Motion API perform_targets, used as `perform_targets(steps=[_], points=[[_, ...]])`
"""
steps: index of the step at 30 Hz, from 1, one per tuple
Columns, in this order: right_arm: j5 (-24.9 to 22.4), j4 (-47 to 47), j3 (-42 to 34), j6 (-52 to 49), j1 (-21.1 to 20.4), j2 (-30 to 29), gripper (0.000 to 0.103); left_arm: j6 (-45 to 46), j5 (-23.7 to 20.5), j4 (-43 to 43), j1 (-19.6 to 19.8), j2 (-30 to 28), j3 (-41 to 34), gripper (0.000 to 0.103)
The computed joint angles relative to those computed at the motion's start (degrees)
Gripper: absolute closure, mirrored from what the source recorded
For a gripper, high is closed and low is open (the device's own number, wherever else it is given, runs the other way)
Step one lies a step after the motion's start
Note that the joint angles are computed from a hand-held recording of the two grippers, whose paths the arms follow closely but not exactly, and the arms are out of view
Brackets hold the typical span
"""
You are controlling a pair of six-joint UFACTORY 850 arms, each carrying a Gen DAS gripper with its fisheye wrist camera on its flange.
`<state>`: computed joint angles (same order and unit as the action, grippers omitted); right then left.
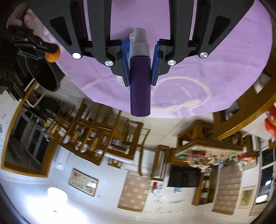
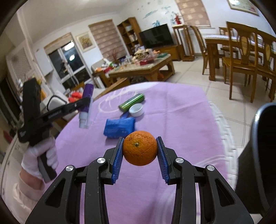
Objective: Collect trash
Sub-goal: 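Carry the purple tube and orange over the bin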
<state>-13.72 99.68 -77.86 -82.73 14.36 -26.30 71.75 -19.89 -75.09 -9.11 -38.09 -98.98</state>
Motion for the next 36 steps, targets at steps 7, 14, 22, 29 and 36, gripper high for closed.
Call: perform_targets(steps=[7, 14, 22, 29, 36], points=[[-3.5, 29.2, 9.0, -25.5, -4.2, 7.0, 0.065, 12.1, -2.4, -9.4, -5.3, 1.6, 1.4, 0.078], [-9.2, 51.1, 19.3, -42.7, -10.5, 15.2, 0.065, 14.8, -5.9, -11.1, -11.1, -0.6, -1.3, 0.078], [-16.7, 57.6, 28.2, -44.0, -20.3, 21.4, 0.065, 8.3, -9.6, -4.0, -17.0, -6.7, -9.2, 0.078], [-20.5, 56.4, 31.3, -41.4, -27.5, 22.3, 0.065, 2.7, -11.9, 1.5, -20.8, -12.0, -15.4, 0.078], [-22.2, 56.4, 30.4, -41.4, -29.7, 18.9, 0.065, -2.0, -12.3, 8.5, -22.8, -15.7, -19.6, 0.078]])
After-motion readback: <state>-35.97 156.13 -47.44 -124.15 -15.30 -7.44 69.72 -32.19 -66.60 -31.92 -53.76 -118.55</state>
